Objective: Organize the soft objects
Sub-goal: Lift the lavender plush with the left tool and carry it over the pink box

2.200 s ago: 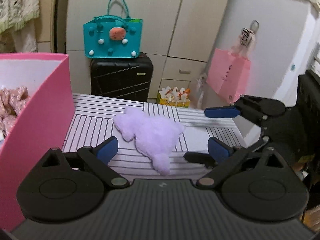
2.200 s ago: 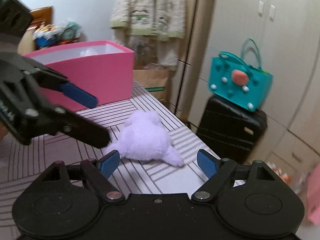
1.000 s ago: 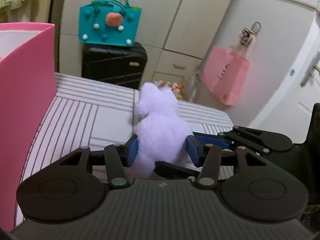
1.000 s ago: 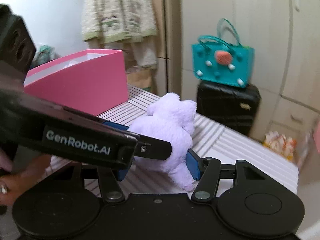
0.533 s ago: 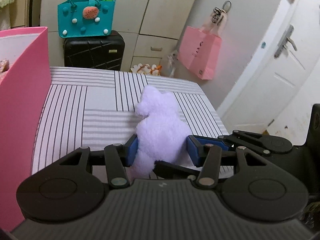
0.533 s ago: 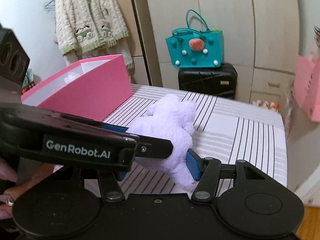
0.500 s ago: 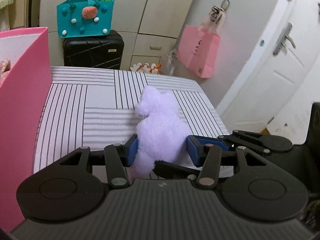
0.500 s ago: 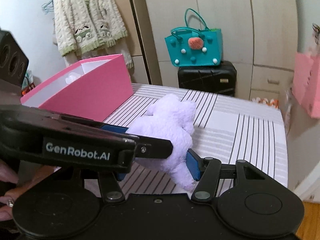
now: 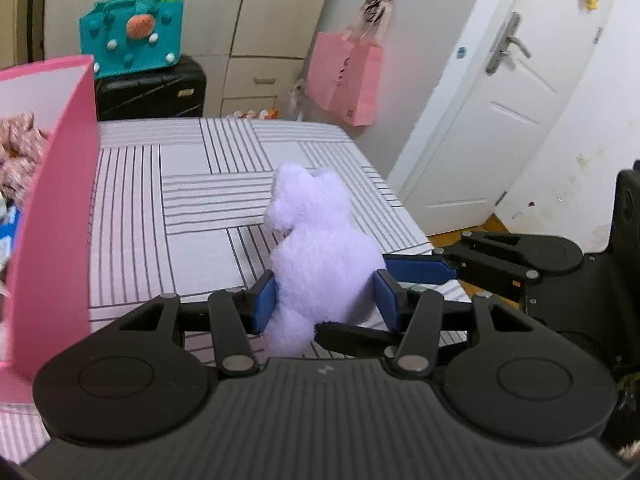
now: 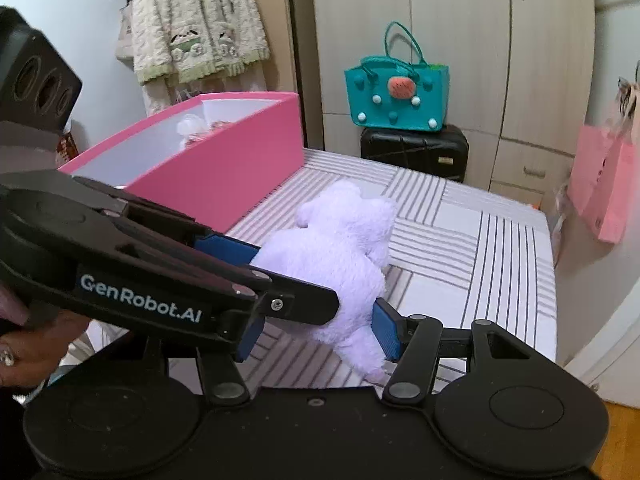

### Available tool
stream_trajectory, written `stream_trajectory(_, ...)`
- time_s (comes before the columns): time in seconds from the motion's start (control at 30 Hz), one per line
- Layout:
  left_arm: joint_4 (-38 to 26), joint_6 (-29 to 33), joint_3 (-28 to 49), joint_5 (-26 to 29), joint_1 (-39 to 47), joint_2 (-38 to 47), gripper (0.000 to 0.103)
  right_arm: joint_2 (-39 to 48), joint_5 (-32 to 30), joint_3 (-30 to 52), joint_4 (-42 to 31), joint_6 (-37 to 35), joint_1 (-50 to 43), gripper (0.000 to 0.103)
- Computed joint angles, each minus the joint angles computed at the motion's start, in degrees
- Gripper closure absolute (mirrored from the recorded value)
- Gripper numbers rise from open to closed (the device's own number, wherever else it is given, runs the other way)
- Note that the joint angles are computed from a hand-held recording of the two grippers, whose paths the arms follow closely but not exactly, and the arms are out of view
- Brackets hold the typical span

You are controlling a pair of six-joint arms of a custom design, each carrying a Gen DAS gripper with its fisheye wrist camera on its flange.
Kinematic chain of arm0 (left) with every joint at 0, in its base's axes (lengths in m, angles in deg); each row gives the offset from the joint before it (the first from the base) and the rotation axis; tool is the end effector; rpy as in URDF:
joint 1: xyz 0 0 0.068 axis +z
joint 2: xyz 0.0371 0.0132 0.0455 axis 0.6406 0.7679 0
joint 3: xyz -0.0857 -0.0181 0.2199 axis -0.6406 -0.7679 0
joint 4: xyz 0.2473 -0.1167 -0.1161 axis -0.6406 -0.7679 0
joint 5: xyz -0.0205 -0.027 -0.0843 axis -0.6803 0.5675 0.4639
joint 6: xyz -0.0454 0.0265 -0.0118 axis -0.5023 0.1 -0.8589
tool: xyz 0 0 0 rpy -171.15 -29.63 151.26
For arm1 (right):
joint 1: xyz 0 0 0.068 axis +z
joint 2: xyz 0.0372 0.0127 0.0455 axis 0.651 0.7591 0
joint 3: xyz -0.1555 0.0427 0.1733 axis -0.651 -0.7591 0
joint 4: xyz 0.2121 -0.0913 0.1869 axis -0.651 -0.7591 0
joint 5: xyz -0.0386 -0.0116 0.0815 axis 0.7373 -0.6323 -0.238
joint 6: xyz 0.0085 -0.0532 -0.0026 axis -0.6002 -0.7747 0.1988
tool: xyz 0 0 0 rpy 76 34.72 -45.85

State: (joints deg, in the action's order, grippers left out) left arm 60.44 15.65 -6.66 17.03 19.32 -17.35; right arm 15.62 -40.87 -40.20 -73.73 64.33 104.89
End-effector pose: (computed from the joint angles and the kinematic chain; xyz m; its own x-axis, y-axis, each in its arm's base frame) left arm 0.2335 -0.1070 0.1665 -0.6130 0.3203 -0.7222 0.6983 0.6474 -0.3055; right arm 0.1349 0.2300 0.1603 -0.6355 -0.0730 -0.7686 -0.1733 0.9836 0.0498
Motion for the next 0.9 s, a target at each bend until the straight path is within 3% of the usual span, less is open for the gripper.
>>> stream_trajectory(0.2,-11.04,10.93,2.81,10.55,11.06,-4.45,0.052,4.74,3.26,9.59,-4.67,-0.36,3.70,0.040)
stream_trajectory(0.47,-24.26,23.36,11.59,18.99,25.44,-0.61,0.052,9.90,-0.16,15.92,3.68,-6.69,2.51,0.040)
stream_trajectory(0.63,-25.58,26.37,15.47,22.59,32.56,2.56,0.052,16.40,-3.86,23.33,7.42,-14.88,-0.14,0.040)
stream_trajectory(0.9,-19.52,20.56,23.47,23.05,37.65,12.50,0.050,28.41,-16.14,37.63,9.68,-24.11,-7.65,0.040)
